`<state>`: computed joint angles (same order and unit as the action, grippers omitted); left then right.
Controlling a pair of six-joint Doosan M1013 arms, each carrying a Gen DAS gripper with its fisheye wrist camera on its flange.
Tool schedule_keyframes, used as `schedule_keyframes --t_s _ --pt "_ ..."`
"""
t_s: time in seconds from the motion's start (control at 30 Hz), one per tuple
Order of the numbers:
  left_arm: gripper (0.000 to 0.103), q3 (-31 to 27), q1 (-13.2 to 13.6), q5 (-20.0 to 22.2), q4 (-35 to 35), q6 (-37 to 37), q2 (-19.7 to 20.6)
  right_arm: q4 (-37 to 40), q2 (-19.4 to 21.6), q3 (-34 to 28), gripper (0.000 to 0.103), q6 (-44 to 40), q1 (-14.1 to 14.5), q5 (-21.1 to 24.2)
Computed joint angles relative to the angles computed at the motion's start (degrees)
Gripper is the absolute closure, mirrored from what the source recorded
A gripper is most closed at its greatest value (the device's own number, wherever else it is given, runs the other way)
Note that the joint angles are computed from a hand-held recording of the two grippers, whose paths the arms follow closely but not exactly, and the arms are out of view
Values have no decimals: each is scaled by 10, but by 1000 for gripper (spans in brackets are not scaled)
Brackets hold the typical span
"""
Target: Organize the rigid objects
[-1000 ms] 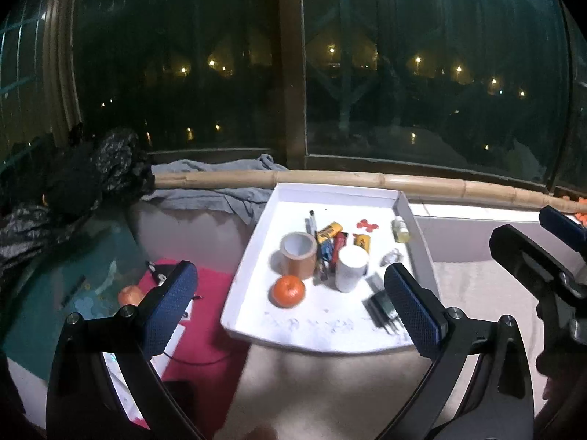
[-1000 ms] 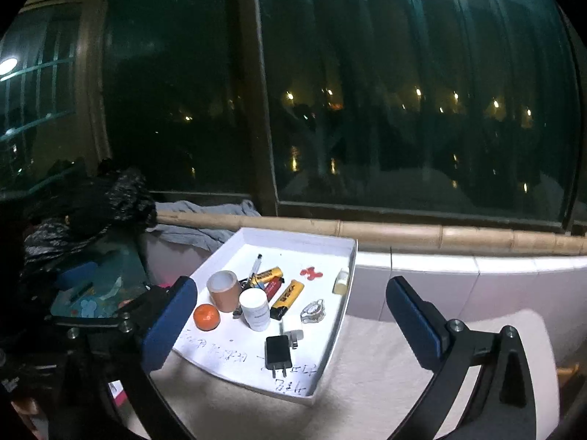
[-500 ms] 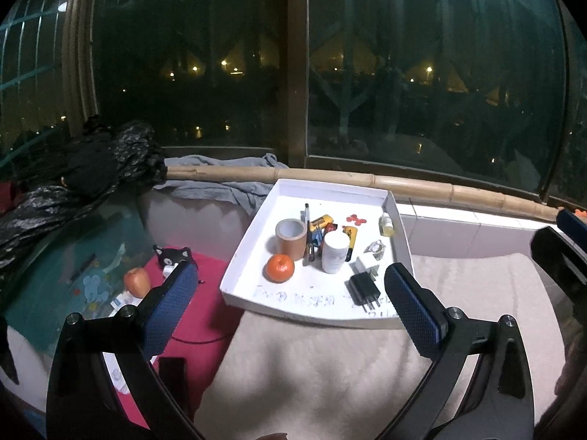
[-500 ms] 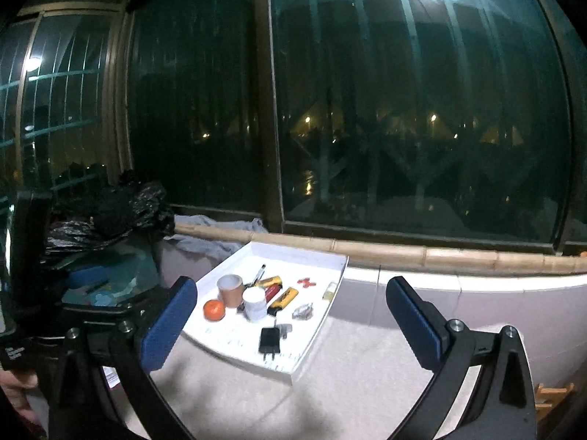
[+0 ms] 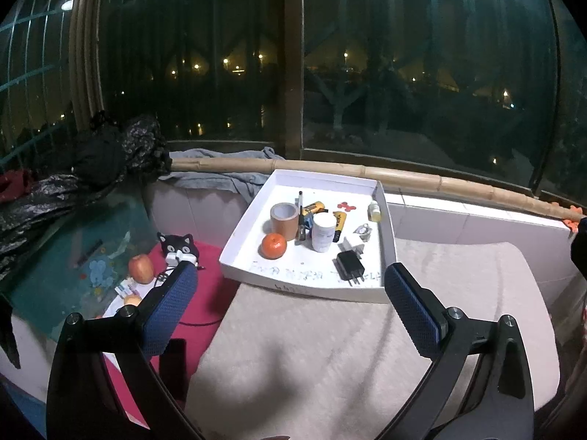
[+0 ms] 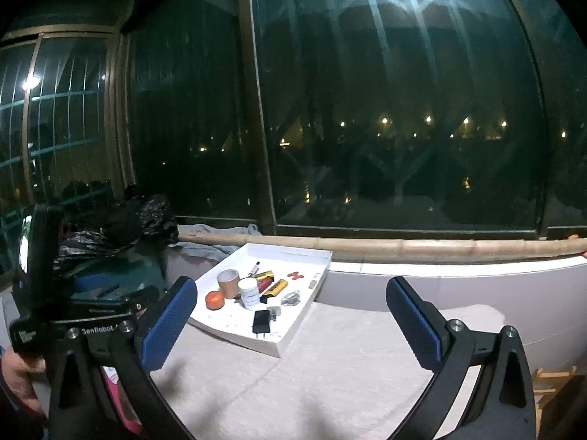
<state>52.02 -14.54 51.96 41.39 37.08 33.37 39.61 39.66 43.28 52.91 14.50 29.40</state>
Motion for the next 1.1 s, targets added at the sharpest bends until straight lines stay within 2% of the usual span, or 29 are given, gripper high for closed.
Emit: schedule_keyframes --t_s 0.43,1.1 --pt "0 42 -18 -18 11 -22 -30 106 -46 87 0 -83 -15 -38" --pt "0 72 -41 -32 12 -40 -50 159 -76 142 0 -123 -30 -47"
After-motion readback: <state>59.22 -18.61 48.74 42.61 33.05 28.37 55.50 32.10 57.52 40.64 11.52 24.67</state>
